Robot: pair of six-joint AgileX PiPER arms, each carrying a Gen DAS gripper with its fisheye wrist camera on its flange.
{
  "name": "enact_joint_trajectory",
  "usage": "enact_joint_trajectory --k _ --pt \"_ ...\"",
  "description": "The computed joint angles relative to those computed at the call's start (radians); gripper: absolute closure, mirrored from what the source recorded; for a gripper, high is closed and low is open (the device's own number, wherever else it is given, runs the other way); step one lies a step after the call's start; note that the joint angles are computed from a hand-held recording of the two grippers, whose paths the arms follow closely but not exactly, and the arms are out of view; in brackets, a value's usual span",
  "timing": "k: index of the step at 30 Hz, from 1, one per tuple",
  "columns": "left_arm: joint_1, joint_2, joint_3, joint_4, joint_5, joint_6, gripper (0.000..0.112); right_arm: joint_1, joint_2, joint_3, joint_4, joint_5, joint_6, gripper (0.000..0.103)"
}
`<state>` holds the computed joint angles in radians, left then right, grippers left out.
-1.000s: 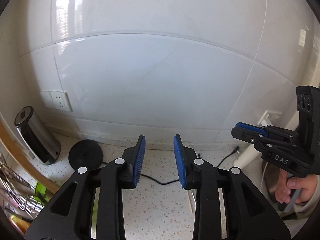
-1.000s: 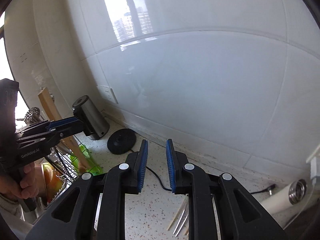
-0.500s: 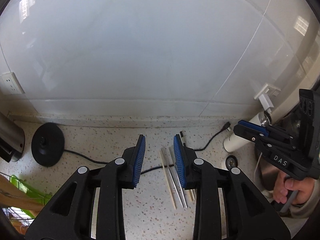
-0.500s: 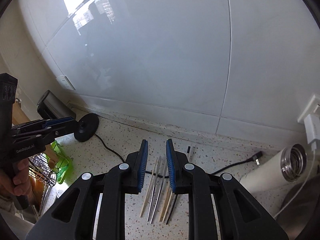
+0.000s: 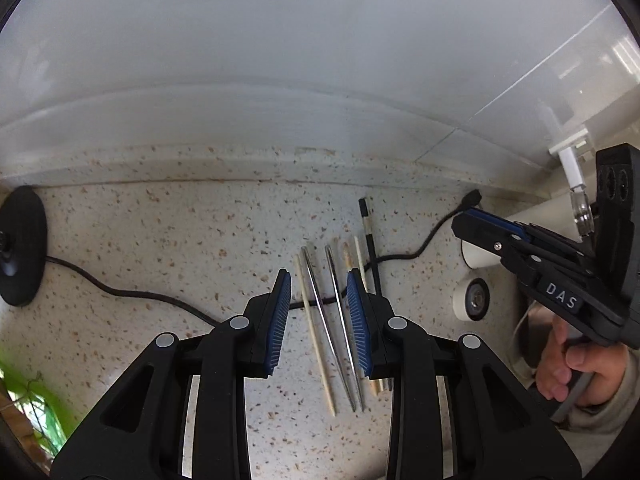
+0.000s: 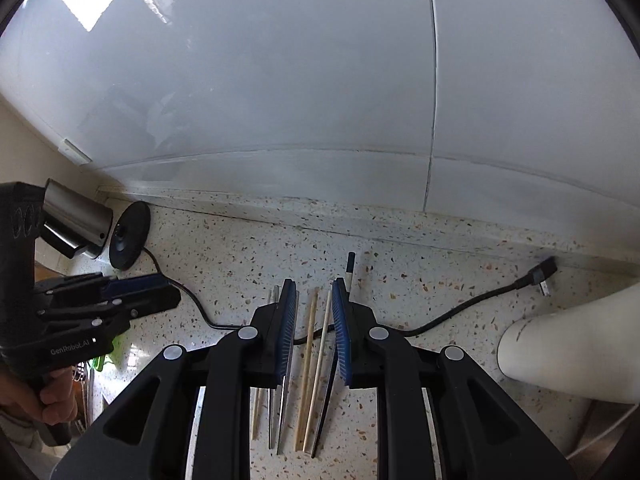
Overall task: Organize utensils
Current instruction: 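Close the left tool on a light wooden chopstick while the right tool closes on a black chopstick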
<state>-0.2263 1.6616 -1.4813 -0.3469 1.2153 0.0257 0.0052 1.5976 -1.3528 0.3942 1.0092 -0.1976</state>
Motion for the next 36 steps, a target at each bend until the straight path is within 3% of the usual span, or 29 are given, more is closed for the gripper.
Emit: enact_joint_trajectory --k 16,36 --pt "-0.043 0.193 0.024 0.022 -0.087 0.016 0.084 0.046 0.245 -0.065 -0.043 -0.067 0.055 0.087" --pt "-0.118 0.341 -0.068 0.082 -0.096 -0.060 0.093 0.082 0.345 -0.093 -0.077 -0.113 0.088 0.087"
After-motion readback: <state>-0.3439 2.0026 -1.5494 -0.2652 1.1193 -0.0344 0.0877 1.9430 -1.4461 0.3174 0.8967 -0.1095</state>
